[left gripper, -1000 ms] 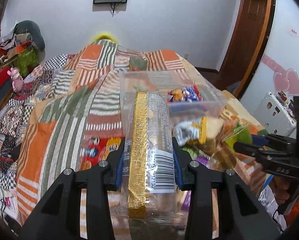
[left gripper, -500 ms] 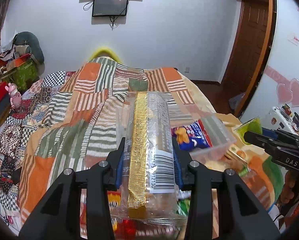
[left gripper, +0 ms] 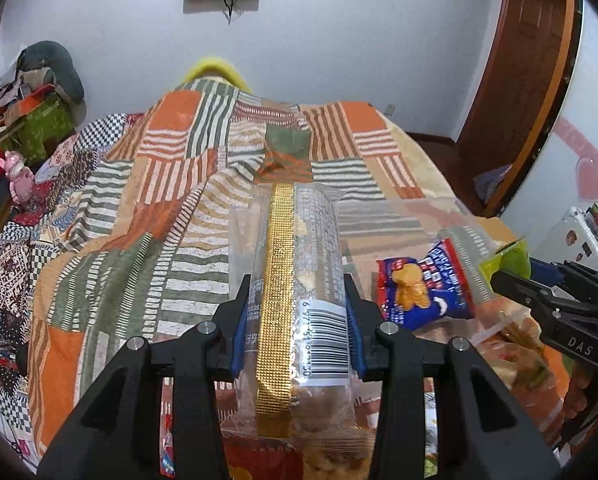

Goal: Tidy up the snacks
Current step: 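Lower the biscuit roll and jelly cup into the clear box and release, then grasp the red chip bag with left tool while right tool grasps orange-label bread pack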

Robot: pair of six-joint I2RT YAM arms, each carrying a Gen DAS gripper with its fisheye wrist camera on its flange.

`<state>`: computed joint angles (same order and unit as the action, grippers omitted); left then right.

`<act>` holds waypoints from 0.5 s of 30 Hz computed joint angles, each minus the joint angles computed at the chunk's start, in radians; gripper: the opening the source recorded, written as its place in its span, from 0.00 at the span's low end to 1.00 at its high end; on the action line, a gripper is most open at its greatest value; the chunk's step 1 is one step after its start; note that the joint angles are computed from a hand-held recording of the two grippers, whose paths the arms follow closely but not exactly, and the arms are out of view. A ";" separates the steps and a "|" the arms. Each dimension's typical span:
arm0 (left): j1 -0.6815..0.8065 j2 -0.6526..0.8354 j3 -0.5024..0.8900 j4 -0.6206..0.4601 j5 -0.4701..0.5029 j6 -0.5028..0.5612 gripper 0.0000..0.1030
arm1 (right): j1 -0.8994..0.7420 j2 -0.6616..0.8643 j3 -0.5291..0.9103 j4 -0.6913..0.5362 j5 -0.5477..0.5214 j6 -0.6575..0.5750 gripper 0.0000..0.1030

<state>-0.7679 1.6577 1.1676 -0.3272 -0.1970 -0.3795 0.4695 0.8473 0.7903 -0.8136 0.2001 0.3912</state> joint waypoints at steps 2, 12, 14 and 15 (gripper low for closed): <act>0.009 0.027 0.015 -0.004 0.023 0.007 0.38 | -0.021 -0.001 -0.005 -0.003 -0.021 -0.017 0.42; -0.011 0.023 0.011 -0.004 0.009 0.038 0.40 | -0.035 -0.023 0.012 -0.049 -0.035 -0.041 0.44; -0.014 -0.006 0.001 -0.015 0.010 0.033 0.40 | -0.031 -0.037 0.024 -0.065 -0.027 -0.043 0.45; -0.015 -0.021 -0.005 -0.019 0.009 0.033 0.40 | -0.027 -0.044 0.032 -0.072 -0.023 -0.042 0.46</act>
